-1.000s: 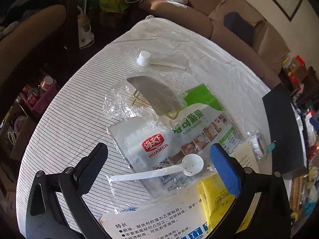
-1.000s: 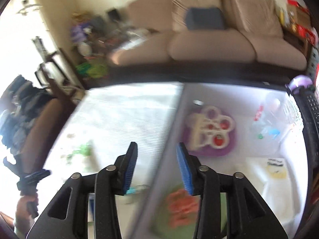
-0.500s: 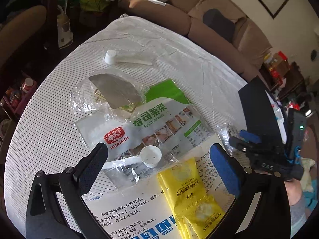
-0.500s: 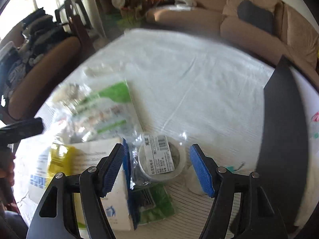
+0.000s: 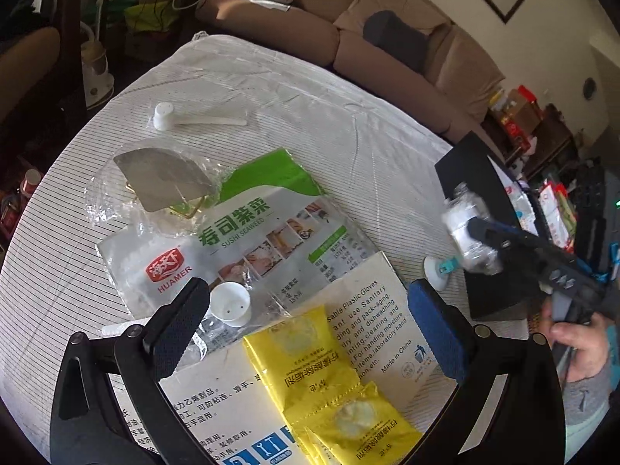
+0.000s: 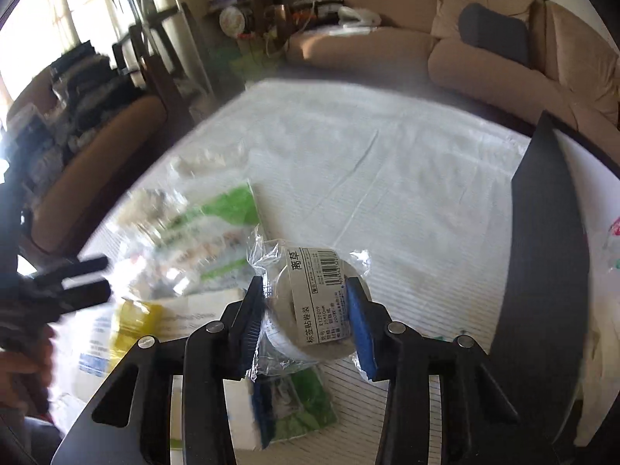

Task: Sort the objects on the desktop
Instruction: 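Carry the tape roll over the black box and lower it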

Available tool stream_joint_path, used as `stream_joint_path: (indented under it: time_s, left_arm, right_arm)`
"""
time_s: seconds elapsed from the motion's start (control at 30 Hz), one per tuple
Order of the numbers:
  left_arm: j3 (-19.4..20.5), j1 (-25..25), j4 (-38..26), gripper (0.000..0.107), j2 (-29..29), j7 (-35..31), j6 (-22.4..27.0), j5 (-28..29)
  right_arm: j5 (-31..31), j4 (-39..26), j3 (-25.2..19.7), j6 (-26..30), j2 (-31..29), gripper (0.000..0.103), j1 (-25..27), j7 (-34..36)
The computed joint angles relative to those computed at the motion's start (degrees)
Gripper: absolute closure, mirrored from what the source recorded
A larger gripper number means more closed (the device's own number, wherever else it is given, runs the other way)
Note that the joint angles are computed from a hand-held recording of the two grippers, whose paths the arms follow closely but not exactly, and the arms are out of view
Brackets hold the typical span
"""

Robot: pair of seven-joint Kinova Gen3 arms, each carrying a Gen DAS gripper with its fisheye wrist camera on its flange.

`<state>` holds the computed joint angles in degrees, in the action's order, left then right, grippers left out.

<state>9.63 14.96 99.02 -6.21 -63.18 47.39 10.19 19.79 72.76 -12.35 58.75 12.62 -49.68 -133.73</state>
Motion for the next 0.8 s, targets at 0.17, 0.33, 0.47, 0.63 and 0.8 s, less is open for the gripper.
stream_joint_path:
  time_s: [0.17,0.33,0.47,0.63,0.8]
  left_arm:
    - [-0.28,0.77,0.78,0.005,0.09,-2.59,-1.62,3.47]
    - [1.75,1.83,-0.59,0.005,1.76,-0.2,-1.19,-0.27]
    - [1.75,2.59,-1.04,0.005,2.21,0.28,-0.82,-1.05]
    - [1.86,2.92,-1.03,0.005,2.18,1.44,-1.31,-2.4]
    - [2.44,3.91,-2.26,0.005,3.22,1.65,-1.52,-2.48]
  right_arm:
    - [-6.85,0.41,0.32,-0.99,-8.63,0.061,6.15,3.11]
    - [-8.82,-0.25,0.73,6.19,-12.72,0.061,15.18,4.45]
    - [-8.85,-0.65,1.88,12.48,-9.47,0.061,19.8,5.23]
    - [-5.22,-5.0,3.11,19.49,-0.92,0.061,18.56,5.84]
    - [-4.24,-11.77,5.47,26.54,5.49,0.06,15.41,6.9]
